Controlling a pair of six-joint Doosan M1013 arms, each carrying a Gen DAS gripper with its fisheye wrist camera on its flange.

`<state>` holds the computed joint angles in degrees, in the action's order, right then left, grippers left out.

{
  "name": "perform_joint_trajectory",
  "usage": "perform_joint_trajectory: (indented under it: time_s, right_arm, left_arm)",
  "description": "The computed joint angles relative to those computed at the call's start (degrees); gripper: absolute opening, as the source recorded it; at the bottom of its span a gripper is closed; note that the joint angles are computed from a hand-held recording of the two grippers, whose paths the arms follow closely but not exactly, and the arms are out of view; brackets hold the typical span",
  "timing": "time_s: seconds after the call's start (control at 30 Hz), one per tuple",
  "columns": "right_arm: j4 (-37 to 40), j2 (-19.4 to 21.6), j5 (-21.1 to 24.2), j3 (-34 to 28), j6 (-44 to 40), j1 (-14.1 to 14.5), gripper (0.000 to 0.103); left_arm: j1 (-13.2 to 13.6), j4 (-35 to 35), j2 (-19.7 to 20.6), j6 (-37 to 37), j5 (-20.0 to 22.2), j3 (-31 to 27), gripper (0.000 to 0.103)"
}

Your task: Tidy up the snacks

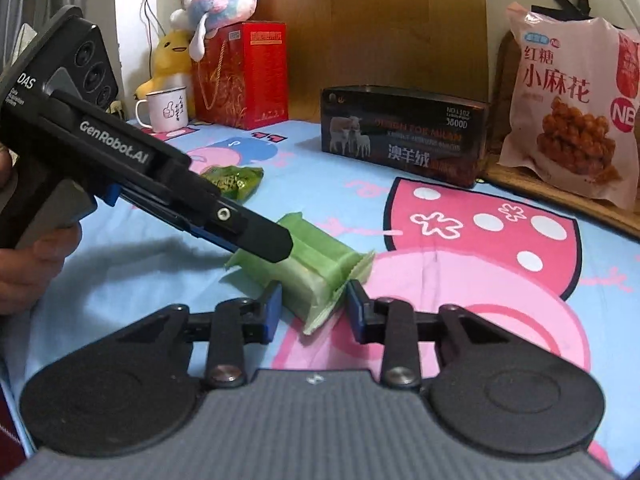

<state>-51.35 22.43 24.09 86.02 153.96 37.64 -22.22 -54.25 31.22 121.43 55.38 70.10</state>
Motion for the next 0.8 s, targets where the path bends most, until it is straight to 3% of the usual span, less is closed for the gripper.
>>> perform_joint_trajectory:
  time_s: [0.13,0.23,0.47,0.57,0.6,0.63,0.73,0.8]
  right_arm:
    - [-2.4,0.0,-1.5,0.0,4.6,-0.4,0.034]
    - [-8.8,0.2,-2.2,-0.5,10.8,-0.7,0.034]
    - [-25.1,2.9,-1.4,-5.6,21.1,-2.8,0.034]
    - [-29.7,5.0,-0.6,-9.4,23.2,-4.4,0.035]
    - [-30.3,6.1,-0.1,-11.1,22.8,-5.0,0.036]
    - [-30.1,7.3,0.6,-12.9,21.9,-5.5,0.037]
    - [-31.9,11.1,6.8,-17.3,23.3,-6.1,0.042]
    - [-30.9,11.0,5.3,-16.3,27.7,-6.9,0.042]
  left_arm:
    - [0.3,-2.1,-0.2,2.0,-1.1,-0.6,0.046]
    - [0.3,-2.5,0.0,3.5,-2.7,-2.1,0.046]
    - [-0.4,-1.2,4.3,2.9,-7.0,-12.6,0.046]
    - [-1.3,2.1,8.3,-0.1,-10.0,-20.3,0.055]
    - [-1.6,3.5,9.9,-1.1,-10.8,-22.9,0.07]
    - [-2.0,6.0,11.6,-3.1,-12.0,-25.7,0.076]
    - [-3.1,17.5,15.4,-14.3,-13.0,-32.0,0.072]
    - [-2.4,13.9,15.5,-13.8,-12.7,-31.1,0.071]
